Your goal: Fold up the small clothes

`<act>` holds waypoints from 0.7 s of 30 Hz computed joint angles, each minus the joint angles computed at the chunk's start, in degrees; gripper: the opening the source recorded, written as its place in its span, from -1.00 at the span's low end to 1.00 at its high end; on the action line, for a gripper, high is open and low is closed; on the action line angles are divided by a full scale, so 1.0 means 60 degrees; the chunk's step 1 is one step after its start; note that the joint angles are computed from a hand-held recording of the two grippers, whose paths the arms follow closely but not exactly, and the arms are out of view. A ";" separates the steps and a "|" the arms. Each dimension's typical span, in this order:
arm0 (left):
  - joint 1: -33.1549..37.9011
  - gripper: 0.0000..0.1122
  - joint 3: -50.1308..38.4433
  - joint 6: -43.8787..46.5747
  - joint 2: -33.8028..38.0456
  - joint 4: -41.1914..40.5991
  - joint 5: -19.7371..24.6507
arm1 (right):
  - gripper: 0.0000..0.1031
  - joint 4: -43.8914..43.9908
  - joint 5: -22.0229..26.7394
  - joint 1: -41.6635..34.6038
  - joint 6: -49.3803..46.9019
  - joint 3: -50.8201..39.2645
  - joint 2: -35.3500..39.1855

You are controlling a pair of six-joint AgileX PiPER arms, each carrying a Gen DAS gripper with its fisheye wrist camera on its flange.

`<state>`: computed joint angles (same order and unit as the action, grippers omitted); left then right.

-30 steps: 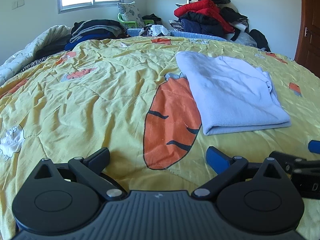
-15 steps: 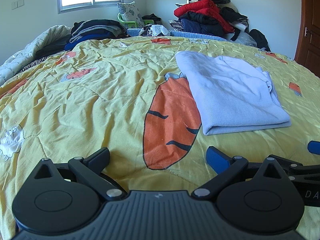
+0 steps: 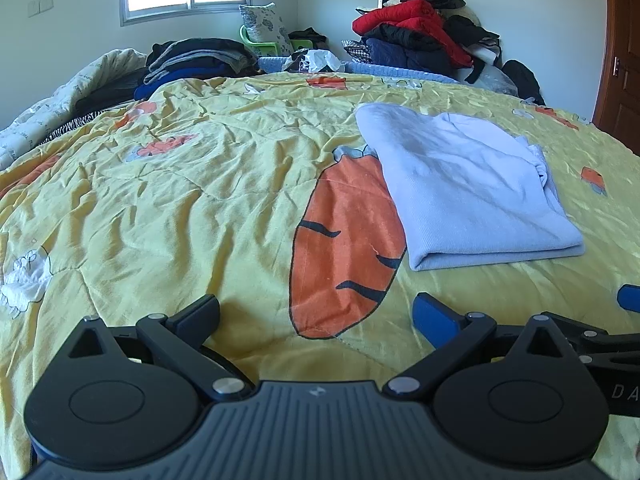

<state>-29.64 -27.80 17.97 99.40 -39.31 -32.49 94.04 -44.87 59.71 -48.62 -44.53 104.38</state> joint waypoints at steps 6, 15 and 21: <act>-0.0036 0.84 -0.0019 0.0045 0.0009 -0.0072 -0.0004 | 1.00 0.0051 -0.0013 0.0024 -0.0060 -0.0035 0.0022; -0.0040 0.84 -0.0022 0.0047 0.0014 -0.0076 -0.0005 | 1.00 0.0079 -0.0026 0.0035 -0.0094 -0.0049 0.0032; -0.0039 0.84 -0.0017 0.0046 0.0007 -0.0073 -0.0003 | 1.00 0.0075 -0.0026 0.0038 -0.0086 -0.0052 0.0039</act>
